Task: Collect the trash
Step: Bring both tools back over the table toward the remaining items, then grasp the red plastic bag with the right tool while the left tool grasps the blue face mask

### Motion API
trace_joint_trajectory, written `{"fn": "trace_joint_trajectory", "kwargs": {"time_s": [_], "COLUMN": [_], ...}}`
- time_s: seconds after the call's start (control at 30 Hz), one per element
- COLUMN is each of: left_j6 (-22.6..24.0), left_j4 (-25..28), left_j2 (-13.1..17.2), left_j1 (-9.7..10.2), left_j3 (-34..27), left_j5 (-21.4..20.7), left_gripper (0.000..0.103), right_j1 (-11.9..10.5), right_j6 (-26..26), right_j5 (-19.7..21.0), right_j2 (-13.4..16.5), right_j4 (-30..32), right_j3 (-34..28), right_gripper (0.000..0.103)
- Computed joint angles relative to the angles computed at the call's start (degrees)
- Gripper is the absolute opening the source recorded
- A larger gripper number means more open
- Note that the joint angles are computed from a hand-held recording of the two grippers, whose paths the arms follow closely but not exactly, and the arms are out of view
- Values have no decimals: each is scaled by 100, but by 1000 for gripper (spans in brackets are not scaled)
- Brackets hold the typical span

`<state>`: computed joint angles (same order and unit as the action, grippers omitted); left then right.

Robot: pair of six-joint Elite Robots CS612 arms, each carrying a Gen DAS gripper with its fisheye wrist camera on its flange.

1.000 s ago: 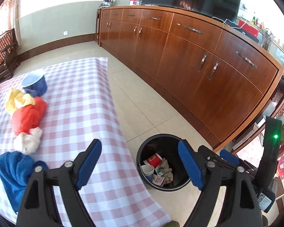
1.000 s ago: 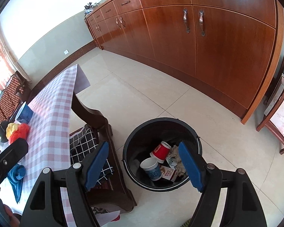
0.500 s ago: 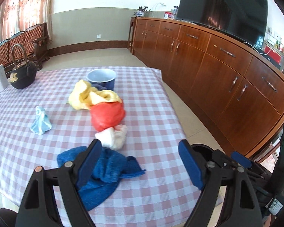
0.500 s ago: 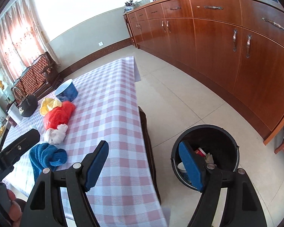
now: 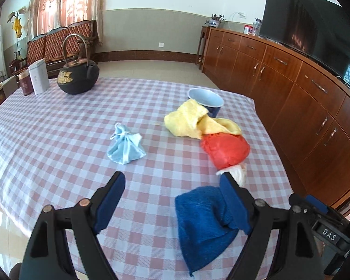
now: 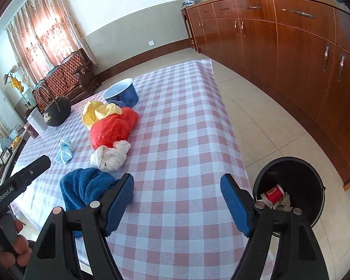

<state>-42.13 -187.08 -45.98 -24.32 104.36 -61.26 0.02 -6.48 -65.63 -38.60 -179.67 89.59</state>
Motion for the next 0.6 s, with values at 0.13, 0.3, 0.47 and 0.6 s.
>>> {"fn": "trace_joint_trajectory", "kwargs": {"time_s": [0.13, 0.3, 0.47, 0.6], "left_j6": [-103, -168, -263, -313], "left_j4": [41, 82, 145, 194], "left_j2": [2, 15, 59, 118], "left_j1": [94, 202, 322, 405], "left_j3": [35, 50, 22, -50], "left_j5": [51, 83, 51, -4], "left_gripper": [84, 84, 84, 84], "right_j1": [87, 213, 344, 460], "right_j6": [-44, -66, -97, -118], "right_j5": [92, 181, 232, 211], "right_j2": [21, 80, 184, 300], "right_j4": [101, 232, 450, 650], "right_j3": [-115, -305, -570, -817], "right_gripper": [78, 78, 78, 78]}}
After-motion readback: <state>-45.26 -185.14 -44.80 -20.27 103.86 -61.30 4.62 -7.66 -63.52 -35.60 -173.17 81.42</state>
